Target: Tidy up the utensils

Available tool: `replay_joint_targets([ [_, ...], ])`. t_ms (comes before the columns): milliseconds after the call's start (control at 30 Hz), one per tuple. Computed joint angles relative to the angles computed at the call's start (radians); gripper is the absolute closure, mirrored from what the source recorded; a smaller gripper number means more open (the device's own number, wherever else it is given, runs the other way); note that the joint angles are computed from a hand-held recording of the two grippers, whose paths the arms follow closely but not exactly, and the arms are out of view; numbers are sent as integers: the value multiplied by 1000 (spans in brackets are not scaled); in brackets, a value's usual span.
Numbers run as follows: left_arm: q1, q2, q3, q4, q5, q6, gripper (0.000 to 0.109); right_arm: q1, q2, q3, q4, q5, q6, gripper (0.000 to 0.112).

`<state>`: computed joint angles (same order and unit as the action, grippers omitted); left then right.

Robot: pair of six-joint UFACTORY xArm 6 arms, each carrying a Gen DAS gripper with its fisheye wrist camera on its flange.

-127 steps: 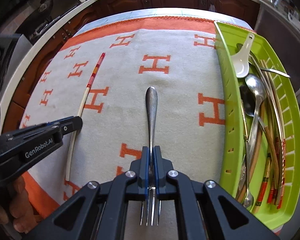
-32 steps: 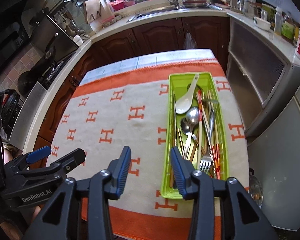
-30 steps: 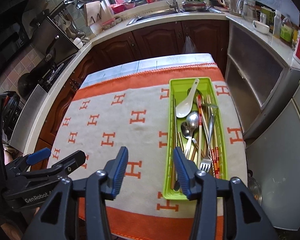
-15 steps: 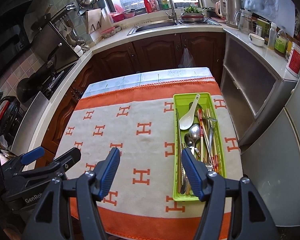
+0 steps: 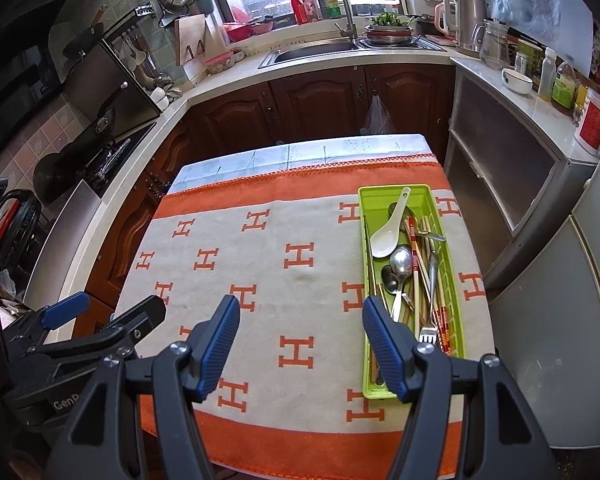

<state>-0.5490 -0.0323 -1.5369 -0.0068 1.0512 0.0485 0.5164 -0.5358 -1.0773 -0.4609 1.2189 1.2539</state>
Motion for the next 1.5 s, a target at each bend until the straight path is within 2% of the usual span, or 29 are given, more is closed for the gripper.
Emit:
replay_joint_targets([
  [1500,1,14,-26,6,69,33,6,37,15,-20,12,72,67,48],
])
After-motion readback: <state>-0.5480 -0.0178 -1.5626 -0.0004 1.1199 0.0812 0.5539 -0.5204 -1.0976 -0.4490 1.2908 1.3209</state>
